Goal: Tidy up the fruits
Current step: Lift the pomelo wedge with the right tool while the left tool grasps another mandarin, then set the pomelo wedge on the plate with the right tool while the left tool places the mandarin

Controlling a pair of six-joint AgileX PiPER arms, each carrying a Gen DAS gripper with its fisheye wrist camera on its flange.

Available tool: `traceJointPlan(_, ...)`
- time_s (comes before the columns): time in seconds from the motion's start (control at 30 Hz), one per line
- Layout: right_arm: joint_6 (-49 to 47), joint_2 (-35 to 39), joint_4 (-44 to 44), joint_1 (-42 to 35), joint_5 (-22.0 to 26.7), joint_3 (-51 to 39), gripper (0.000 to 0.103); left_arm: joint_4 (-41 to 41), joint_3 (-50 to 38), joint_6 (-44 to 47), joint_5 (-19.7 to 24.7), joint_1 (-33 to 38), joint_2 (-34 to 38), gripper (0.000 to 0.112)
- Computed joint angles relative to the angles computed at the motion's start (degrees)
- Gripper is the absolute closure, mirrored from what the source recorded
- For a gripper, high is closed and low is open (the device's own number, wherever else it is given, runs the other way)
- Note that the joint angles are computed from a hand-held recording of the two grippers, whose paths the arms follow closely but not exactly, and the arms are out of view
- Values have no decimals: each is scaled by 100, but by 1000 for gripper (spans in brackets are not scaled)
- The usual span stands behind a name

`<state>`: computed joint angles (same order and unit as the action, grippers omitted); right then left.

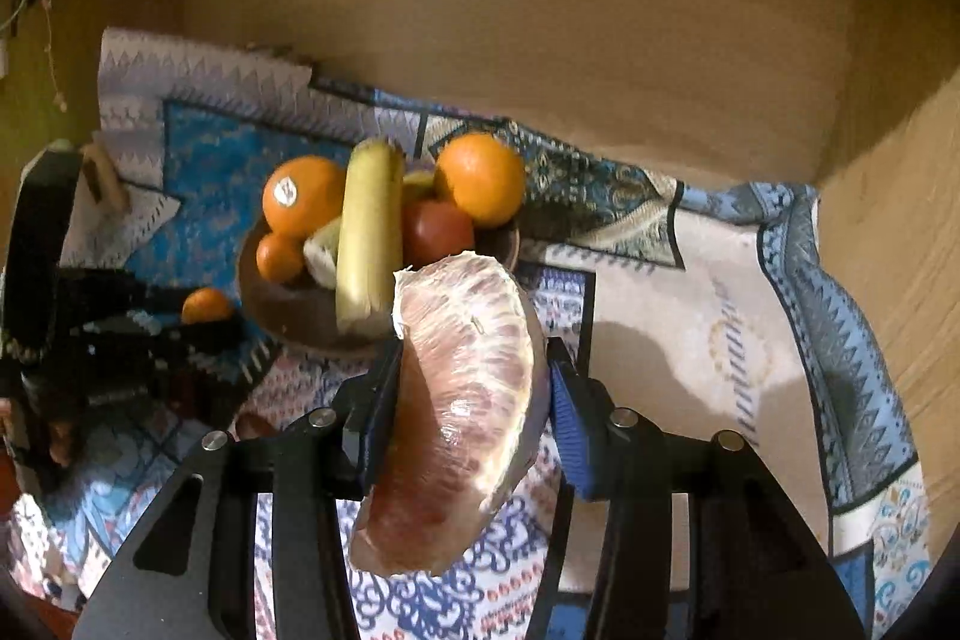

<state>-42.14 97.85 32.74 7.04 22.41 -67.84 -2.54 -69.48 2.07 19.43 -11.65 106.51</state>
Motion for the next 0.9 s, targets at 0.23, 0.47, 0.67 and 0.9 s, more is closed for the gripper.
traceJointPlan(0.23, -154, 317, 187, -27, 236, -542, 61, -111, 76, 81, -25, 64, -326, 75)
traceJointPlan(0.47, -203, 756, 226, 57, 496, -1237, 60, -255, -278, 253, 76, -55, -308, 75)
traceJointPlan(0.67, -479, 1039, 382, 80, 685, -1688, 60, -274, -645, 212, 229, -185, -72, 74)
traceJointPlan(0.9, -301, 1583, 367, 30, 1110, -2404, 60, -357, -1144, 308, 383, -291, 399, 74)
